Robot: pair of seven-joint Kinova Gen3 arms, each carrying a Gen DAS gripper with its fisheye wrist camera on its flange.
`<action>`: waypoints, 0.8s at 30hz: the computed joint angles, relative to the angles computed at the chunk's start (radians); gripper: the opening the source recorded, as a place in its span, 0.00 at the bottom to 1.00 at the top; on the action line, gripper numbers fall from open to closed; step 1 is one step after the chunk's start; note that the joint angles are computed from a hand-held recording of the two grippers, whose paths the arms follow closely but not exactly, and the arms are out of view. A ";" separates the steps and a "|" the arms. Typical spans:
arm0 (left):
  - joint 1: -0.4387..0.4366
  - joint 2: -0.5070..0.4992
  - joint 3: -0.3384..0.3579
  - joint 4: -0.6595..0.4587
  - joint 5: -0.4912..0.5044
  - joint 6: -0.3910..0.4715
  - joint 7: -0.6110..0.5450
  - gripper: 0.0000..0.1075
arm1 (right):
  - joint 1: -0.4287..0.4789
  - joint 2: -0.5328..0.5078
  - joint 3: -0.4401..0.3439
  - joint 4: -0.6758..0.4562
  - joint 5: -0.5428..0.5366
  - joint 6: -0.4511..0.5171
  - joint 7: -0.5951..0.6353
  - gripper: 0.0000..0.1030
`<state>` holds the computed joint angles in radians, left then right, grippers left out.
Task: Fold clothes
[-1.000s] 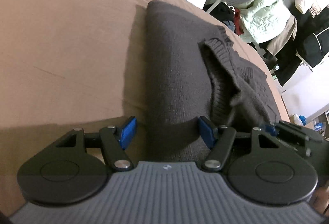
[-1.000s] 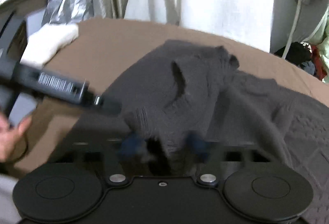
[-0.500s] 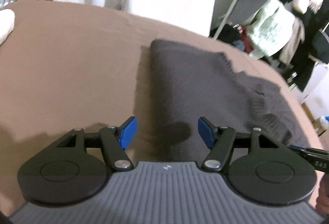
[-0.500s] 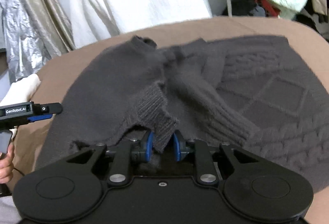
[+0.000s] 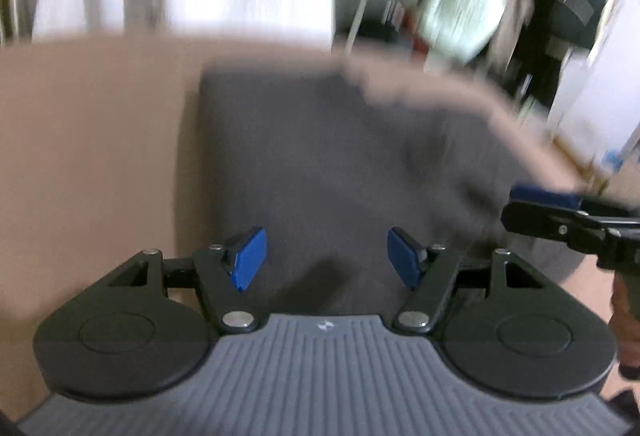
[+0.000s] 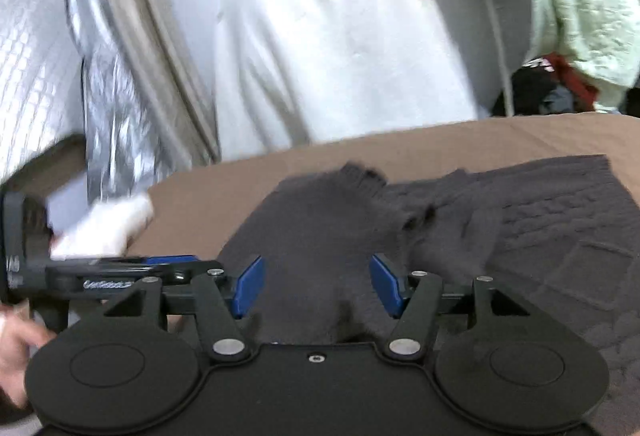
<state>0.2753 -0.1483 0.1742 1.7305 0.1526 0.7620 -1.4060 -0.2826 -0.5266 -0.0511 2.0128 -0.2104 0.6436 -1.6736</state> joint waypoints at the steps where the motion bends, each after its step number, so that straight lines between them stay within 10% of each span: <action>1: 0.007 0.030 0.011 -0.026 -0.041 0.041 0.016 0.62 | 0.003 0.027 -0.017 -0.012 0.016 0.032 0.009 0.62; 5: 0.006 0.039 0.020 -0.051 -0.116 0.098 0.121 0.66 | 0.016 0.147 -0.055 -0.057 0.029 0.192 0.063 0.61; 9: -0.037 0.021 0.056 -0.021 -0.210 0.078 0.216 0.77 | -0.036 0.141 0.114 -0.017 -0.128 0.247 0.187 0.61; 19: 0.100 -0.090 -0.091 0.059 0.089 -0.113 -0.036 0.74 | 0.128 -0.043 0.347 0.006 -0.269 0.401 0.295 0.62; 24: 0.091 -0.022 0.042 -0.075 0.055 0.010 -0.053 0.74 | 0.194 -0.088 0.439 0.006 -0.204 0.467 0.300 0.62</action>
<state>0.3659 -0.1702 0.2162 1.6557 0.2078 0.7725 -1.4593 -0.0888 -0.6141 0.3880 2.0185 -0.4145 1.1106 -1.3738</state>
